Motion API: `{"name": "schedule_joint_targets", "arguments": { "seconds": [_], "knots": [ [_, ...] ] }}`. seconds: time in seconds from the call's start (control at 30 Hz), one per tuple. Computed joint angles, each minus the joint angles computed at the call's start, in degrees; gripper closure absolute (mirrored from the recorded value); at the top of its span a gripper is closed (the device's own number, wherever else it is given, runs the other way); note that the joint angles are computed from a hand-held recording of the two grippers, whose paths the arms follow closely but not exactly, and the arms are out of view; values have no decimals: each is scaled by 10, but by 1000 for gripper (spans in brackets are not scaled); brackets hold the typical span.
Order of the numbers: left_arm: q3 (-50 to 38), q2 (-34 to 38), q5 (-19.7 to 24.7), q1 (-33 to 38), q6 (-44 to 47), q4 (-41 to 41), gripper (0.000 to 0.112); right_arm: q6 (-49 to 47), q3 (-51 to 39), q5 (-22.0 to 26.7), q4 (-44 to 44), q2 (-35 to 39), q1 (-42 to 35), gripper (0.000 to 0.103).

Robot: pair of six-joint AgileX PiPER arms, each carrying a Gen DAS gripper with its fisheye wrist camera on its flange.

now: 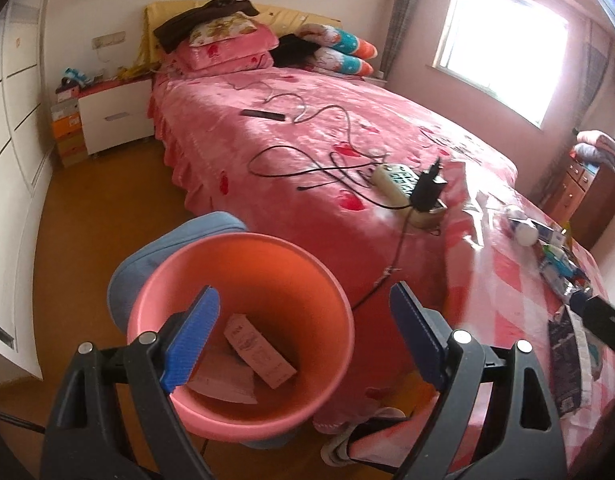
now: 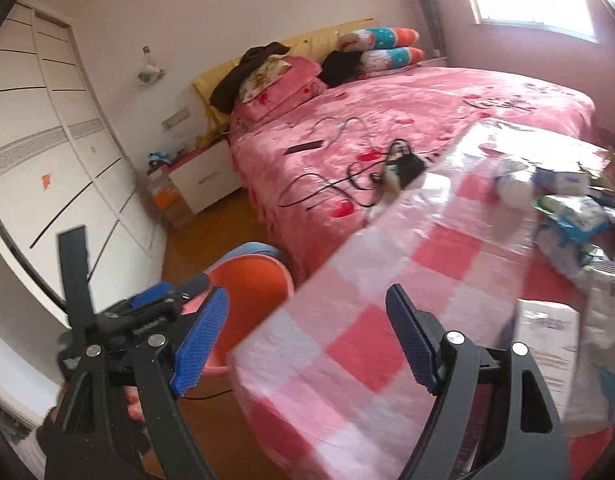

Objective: Collect trash
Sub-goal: 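Return both tools to the table over the remaining trash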

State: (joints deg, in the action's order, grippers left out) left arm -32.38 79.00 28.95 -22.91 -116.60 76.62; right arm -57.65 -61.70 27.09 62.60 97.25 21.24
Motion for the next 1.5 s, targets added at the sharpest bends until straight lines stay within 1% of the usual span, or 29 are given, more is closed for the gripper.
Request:
{"name": "schedule_joint_targets", "arguments": {
  "seconds": [0.1,0.2,0.3,0.43,0.7,0.9,1.13,1.27,1.33,1.4,1.47,1.5],
  "knots": [
    [-25,1,11,-29,32,-37,25,-19,16,3,15,-12,-26,13],
    [-60,12,28,-62,71,-72,25,-44,28,5,29,-25,-49,13],
    [-95,27,34,-88,102,-99,25,-57,37,13,39,-35,-81,13],
    [-140,56,50,-124,132,-118,25,-64,39,19,46,-37,-118,13],
    [-243,129,68,-180,214,-167,25,-77,20,65,61,-25,-211,13],
    [-316,181,74,-208,277,-204,25,-82,7,70,61,-16,-260,13],
    [-411,241,73,-229,364,-263,25,-66,-24,103,58,17,-333,13],
    [-480,282,78,-227,440,-317,25,-46,-58,118,47,47,-370,13],
    [-527,307,72,-213,521,-386,25,-19,-86,133,28,68,-383,13],
    [-584,338,87,-203,582,-432,25,2,-114,142,16,90,-394,13],
    [-630,363,102,-199,619,-449,25,23,-141,148,2,111,-403,13],
    [-668,383,110,-194,660,-472,25,33,-157,155,-6,123,-407,14]
  ]
}}
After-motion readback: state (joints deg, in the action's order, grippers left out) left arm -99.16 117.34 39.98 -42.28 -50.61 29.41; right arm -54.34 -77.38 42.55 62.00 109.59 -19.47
